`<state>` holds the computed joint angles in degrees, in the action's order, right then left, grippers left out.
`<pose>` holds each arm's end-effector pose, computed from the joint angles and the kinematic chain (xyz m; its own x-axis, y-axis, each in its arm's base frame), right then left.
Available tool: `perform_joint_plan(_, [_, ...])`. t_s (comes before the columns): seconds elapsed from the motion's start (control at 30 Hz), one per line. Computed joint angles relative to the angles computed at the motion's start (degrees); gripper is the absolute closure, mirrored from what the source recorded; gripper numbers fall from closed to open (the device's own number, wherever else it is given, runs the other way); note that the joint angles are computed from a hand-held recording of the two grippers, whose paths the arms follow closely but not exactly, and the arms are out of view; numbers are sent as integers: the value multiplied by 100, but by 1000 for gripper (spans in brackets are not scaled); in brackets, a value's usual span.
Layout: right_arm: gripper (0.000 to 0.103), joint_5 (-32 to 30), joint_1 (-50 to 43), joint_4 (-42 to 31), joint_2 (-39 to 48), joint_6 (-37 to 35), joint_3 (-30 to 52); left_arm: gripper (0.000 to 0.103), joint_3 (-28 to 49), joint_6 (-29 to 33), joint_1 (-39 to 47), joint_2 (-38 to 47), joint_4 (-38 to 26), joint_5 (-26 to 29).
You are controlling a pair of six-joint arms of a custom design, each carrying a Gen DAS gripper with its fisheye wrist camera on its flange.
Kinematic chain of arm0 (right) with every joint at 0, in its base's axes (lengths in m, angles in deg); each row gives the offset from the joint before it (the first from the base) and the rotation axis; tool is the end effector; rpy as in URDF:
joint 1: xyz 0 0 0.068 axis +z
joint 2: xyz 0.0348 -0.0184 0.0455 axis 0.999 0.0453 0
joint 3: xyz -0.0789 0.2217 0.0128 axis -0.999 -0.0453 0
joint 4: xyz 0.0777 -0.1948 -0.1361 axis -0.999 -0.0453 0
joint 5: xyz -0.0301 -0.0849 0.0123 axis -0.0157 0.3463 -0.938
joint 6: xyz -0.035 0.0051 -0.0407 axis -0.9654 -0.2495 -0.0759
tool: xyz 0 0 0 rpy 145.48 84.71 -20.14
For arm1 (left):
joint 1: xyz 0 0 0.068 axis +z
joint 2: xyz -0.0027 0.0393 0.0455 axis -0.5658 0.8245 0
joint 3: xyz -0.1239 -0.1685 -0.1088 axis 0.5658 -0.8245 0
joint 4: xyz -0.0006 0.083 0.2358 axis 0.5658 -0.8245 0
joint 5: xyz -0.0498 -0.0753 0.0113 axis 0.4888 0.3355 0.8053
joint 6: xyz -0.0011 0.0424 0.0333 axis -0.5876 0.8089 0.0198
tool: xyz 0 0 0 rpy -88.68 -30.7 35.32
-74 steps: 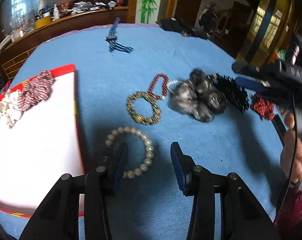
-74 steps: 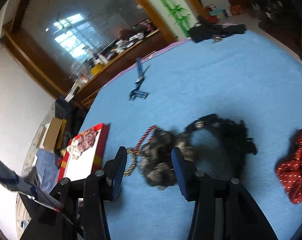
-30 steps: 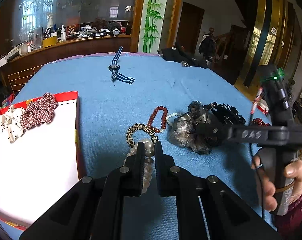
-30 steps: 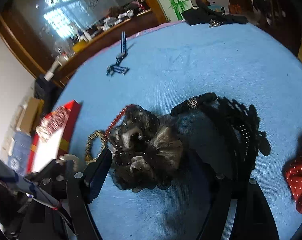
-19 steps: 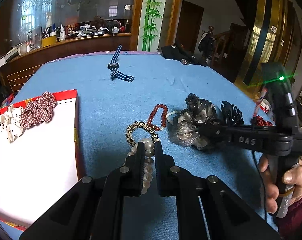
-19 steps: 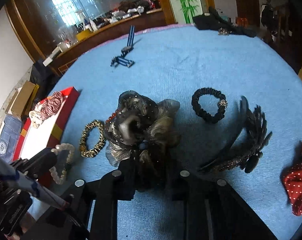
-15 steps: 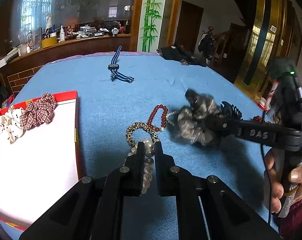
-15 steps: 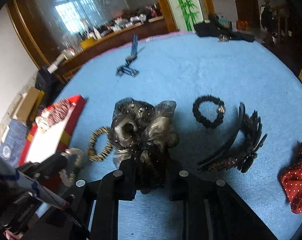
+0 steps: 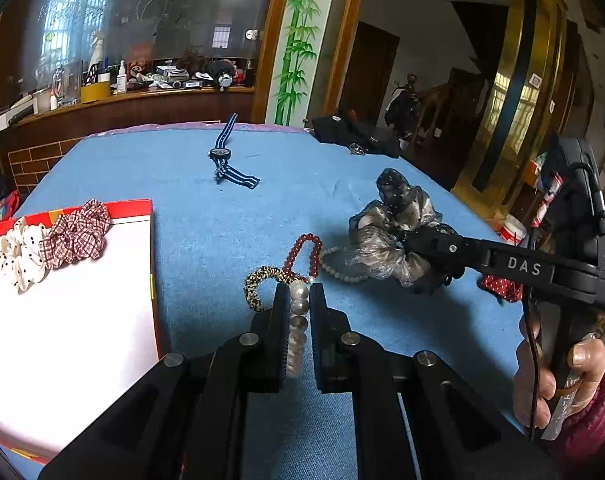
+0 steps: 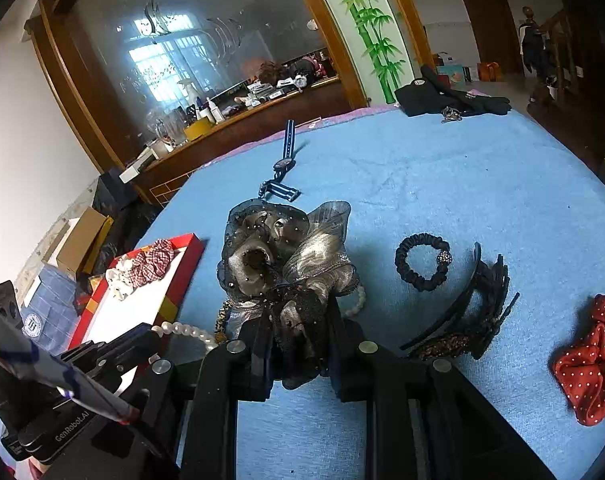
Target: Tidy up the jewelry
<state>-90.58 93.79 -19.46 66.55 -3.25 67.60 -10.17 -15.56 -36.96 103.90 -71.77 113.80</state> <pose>0.2252 0.0335 0.1247 -0.6812 0.2521 -0.6874 -0.0612 0.9160 0.3965 0.2359 -0.0258 0.1214 -0.6193 0.1431 -0.7720 0.4437 0.8750 -0.1937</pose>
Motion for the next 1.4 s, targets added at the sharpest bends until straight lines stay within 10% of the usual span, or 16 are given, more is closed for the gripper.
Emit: perform_joint_plan(1.4, [81, 23, 225, -201, -863, -294, -273, 94, -291, -147, -742, -876, -222, -1320])
